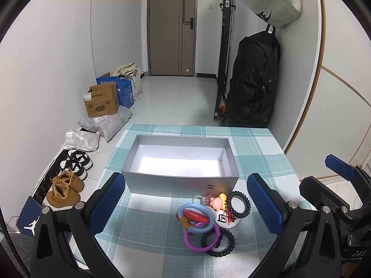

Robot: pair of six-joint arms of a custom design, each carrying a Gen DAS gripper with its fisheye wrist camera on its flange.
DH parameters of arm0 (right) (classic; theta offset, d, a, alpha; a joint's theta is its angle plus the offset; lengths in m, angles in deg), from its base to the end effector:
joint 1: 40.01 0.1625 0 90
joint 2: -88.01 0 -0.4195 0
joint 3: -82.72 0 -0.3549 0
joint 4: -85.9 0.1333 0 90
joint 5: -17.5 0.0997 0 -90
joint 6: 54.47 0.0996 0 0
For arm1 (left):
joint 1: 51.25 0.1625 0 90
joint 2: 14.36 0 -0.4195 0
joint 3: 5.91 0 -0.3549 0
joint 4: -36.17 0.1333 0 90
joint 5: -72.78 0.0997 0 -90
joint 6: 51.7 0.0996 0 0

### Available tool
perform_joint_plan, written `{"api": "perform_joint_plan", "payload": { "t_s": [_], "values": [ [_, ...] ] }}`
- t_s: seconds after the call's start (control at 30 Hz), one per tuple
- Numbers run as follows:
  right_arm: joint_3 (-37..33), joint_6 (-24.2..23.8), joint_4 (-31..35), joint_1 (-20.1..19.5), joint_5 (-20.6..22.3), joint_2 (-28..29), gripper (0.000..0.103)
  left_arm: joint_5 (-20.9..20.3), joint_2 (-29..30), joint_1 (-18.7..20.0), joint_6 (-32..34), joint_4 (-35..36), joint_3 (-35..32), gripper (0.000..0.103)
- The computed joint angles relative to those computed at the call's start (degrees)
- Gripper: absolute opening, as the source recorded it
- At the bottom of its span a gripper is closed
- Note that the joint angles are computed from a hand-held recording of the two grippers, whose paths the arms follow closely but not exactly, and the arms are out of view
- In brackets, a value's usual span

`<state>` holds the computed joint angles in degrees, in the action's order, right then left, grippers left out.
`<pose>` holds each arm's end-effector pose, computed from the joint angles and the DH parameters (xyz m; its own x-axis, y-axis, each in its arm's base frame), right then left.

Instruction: Organize jewelry

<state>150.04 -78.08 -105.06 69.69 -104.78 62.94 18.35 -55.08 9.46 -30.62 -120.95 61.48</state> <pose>0.3338 -0.6946 0.1431 -0.8002 -0.0633 0.5964 -0.5408 0.5060 -0.6719 -0.2067 -0.7595 0.2799 -0.7003 0.3029 -0.6464 0.6689 0.5945 -0.4462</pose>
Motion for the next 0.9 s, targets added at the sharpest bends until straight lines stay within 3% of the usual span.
{"api": "perform_joint_plan", "payload": {
  "t_s": [0.9],
  "values": [
    [0.0,0.7,-0.3,-0.2,0.3,0.0,0.103,-0.3,0.2,0.4,-1.4,2.7,-0.8,0.102]
  ]
}}
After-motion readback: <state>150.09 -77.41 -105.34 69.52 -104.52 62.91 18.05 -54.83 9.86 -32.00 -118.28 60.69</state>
